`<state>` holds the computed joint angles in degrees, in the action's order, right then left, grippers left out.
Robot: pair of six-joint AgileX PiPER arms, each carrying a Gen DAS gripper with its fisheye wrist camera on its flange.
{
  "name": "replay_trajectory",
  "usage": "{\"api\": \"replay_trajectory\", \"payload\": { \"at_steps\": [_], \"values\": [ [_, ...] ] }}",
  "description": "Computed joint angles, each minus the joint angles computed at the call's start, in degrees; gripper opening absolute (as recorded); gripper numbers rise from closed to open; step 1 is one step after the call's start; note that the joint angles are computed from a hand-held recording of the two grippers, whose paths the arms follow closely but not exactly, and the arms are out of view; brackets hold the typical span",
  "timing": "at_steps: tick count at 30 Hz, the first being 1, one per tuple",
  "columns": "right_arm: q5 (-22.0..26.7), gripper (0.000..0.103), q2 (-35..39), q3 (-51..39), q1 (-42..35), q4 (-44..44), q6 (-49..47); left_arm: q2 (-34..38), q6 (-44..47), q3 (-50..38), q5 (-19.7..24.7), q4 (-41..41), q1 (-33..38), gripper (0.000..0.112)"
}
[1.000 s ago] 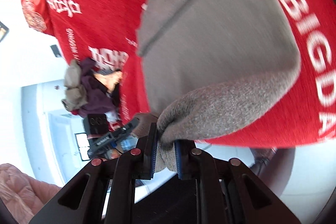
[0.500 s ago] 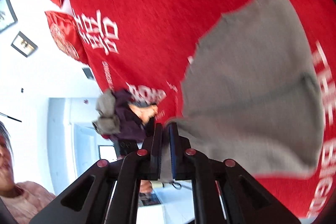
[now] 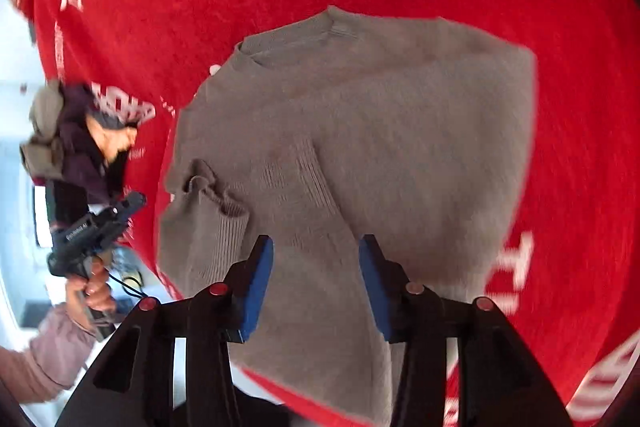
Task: Fold small clothes
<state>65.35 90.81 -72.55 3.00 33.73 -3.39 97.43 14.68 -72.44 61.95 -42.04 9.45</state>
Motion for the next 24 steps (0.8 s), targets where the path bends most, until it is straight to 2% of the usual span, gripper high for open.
{"api": "replay_trajectory", "payload": {
  "at_steps": [3,5,6,7,12,16,21,23,24],
  "values": [
    [1.15,0.05,5.53,-6.63,2.31,-2.24,-0.09,-0.18,-6.71,-3.48,-1.47,12.09,-4.17,0.008],
    [2.03,0.05,8.54,-9.35,3.91,-3.78,-0.44,0.19,-8.52,-6.34,-0.93,19.66,-7.59,0.034],
    [2.25,0.05,9.43,-9.95,4.33,-4.37,-0.52,0.25,-8.76,-6.94,-1.02,21.58,-8.69,0.065],
    [3.05,0.05,10.78,-11.35,5.11,-5.38,-0.45,0.01,-8.36,-7.31,-1.46,23.33,-9.97,0.071],
    [3.64,0.05,11.36,-11.02,5.05,-6.06,-2.45,2.99,0.87,-11.93,1.41,26.99,-16.63,0.071],
    [3.97,0.05,11.51,-10.61,4.28,-4.95,-3.27,4.73,6.03,-12.06,1.06,32.52,-23.47,0.071],
    [4.03,0.05,12.51,-11.78,5.56,-5.17,-4.48,8.15,2.95,-12.36,0.24,36.96,-26.17,0.071],
    [3.84,0.05,13.94,-13.33,6.81,-6.56,-3.4,8.65,1.69,-11.94,-0.21,37.74,-25.96,0.053],
    [3.91,0.048,14.45,-13.91,7.24,-6.97,-2.88,8.61,1.57,-11.62,-0.31,37.99,-25.89,0.035]
  ]
}}
